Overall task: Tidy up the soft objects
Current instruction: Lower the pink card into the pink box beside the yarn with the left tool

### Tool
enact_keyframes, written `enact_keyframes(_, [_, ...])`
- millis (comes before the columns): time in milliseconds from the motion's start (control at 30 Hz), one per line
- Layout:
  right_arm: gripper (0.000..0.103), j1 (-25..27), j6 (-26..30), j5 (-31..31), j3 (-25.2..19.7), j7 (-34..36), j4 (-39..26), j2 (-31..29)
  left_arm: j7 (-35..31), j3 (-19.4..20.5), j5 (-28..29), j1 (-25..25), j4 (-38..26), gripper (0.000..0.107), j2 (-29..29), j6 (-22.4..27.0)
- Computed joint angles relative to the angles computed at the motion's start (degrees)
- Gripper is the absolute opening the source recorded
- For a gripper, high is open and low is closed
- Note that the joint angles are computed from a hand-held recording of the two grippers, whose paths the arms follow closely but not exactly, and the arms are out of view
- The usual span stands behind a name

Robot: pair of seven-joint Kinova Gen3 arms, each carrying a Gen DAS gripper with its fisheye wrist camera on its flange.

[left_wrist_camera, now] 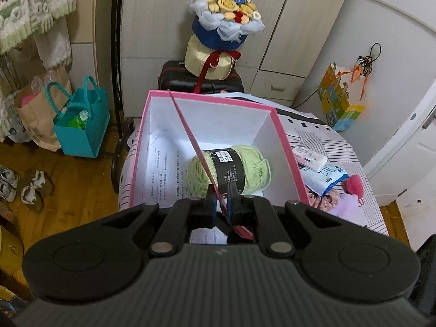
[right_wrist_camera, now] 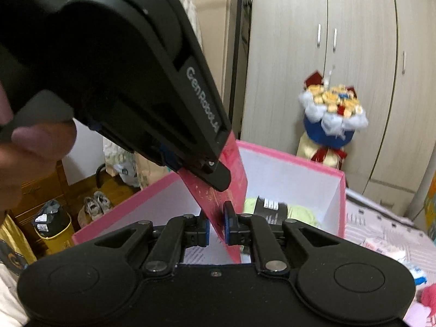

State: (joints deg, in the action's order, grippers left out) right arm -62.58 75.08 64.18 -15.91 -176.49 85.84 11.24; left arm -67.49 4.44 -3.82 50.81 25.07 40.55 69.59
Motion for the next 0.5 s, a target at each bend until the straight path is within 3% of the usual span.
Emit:
enact_keyframes(133, [0.015, 1.5, -1.1, -3.3, 0.5, 2.3, -1.8, 0.2, 0.2, 0.3, 1.1, -1.0, 0.0, 0.006, 0.7, -0.4])
enact_keyframes(267, [0.016, 2.8, -3.7, -6.0, 0.7, 3.2, -2.6, -0.5, 1.3, -0.6, -0.3, -0.5, 4.3, 0.006, -1.3, -3.1])
enact_keyframes(500, [0.017, 2.3, -5.6, -6.8, 1.0, 2.6, -3.7, 0.4, 2.2, -0.8, -3.2, 0.3, 5.2, 0.006, -1.8, -3.7])
